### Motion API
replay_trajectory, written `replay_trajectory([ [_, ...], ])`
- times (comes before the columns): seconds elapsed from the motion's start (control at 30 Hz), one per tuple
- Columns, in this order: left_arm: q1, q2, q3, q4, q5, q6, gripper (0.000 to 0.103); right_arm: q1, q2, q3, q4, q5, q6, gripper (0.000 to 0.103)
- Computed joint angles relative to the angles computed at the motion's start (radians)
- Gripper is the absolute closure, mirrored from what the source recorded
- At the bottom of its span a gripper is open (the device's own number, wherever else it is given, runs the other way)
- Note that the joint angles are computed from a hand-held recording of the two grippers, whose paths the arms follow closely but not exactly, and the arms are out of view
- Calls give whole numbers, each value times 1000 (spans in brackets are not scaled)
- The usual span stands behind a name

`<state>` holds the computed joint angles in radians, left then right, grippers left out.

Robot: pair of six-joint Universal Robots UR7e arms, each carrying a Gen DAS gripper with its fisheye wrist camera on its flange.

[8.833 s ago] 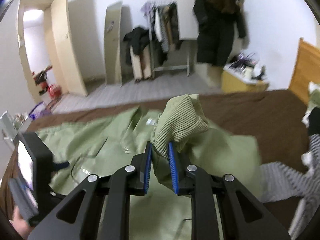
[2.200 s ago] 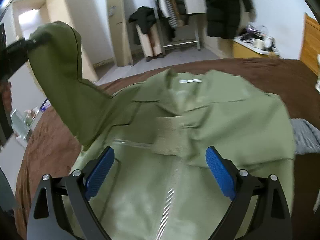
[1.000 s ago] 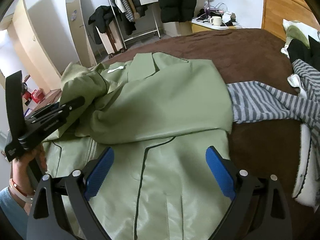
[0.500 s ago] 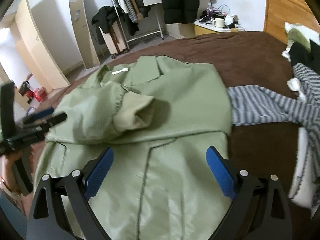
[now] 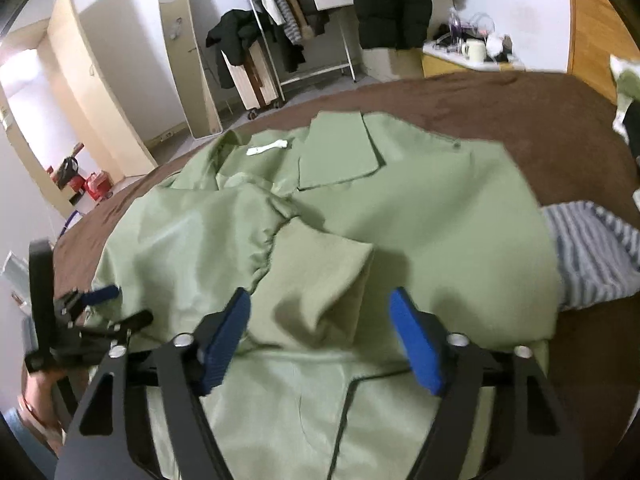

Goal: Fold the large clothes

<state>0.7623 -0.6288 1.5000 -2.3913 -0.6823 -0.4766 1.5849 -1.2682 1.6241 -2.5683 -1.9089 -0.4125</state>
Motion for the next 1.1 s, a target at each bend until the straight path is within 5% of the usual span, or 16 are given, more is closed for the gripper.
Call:
replay_trajectory([
  [0.13,0,8,15,-43,8,27,7,-29,22,-16,48,38,26,66],
  [0.17,1,8,16,-48,6,27,6,-36,25,-19,67,45,28,83],
  [0.2,2,7,18,-52,5,27,7,-41,26,-22,84,56,30,89],
  [0.37,-5,-14,26,-72,-20,12,7,-15,10,8,-10,20,-33,90],
  [0.7,29,-13,9,-37,-19,8,6,-18,44,-21,59,-76,-37,87],
  [1.1,26,-14,25,-77,-16,46,7,-24,50,-8,31,-89,-59,83],
])
